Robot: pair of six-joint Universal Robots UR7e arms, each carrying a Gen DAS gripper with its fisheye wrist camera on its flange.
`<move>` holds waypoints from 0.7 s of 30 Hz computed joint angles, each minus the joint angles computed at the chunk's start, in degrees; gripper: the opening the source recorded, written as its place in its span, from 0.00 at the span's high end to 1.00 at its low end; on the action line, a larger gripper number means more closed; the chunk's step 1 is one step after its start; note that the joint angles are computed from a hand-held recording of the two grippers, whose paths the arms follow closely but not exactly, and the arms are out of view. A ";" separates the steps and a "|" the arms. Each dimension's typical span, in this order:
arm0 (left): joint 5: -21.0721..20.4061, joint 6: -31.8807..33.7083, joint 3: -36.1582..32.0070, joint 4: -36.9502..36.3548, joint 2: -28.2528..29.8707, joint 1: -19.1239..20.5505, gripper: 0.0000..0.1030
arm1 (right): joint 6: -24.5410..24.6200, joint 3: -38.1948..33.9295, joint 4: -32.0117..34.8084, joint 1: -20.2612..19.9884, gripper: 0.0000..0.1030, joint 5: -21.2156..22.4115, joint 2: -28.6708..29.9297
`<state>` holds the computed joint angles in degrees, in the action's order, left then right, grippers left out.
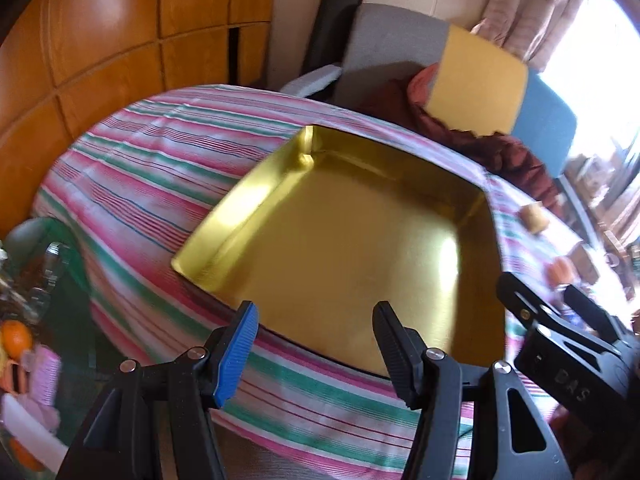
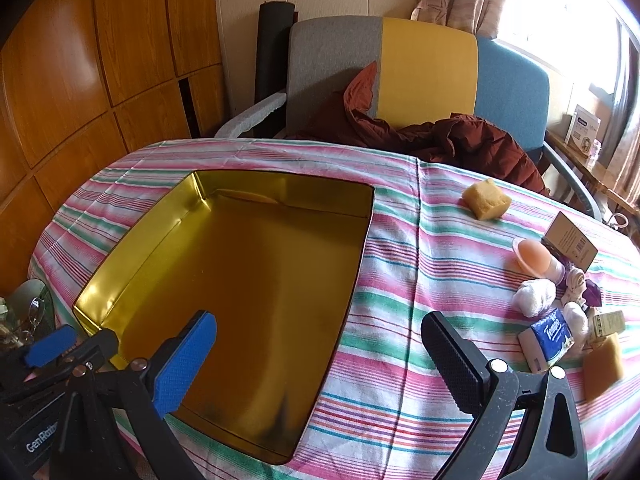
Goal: Organize objects
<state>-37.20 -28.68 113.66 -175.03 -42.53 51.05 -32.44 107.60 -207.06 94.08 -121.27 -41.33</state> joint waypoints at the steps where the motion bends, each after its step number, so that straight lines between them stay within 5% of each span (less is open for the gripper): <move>1: -1.86 1.22 0.33 -2.04 -0.01 0.13 0.41 | -0.42 0.25 -0.67 -0.17 0.00 0.42 -0.22; 4: -7.11 4.21 1.11 -6.98 0.35 0.30 0.41 | -1.28 1.20 -2.49 -1.00 0.00 1.82 -1.14; 8: -7.74 6.42 0.36 -6.09 1.70 -0.94 0.41 | 0.38 3.31 -0.30 -3.60 0.00 6.95 -4.63; 14: -11.94 12.29 -0.20 -8.58 4.01 -2.44 0.41 | 1.97 5.93 -1.57 -7.00 0.00 6.20 -7.97; 21: -20.04 16.90 -2.37 -8.11 6.33 -3.50 0.34 | 0.30 9.96 -10.84 -12.31 0.00 3.28 -11.42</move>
<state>-57.24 -11.78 111.30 -183.14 -36.20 47.55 -32.15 117.56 -217.90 81.77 -117.99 -52.75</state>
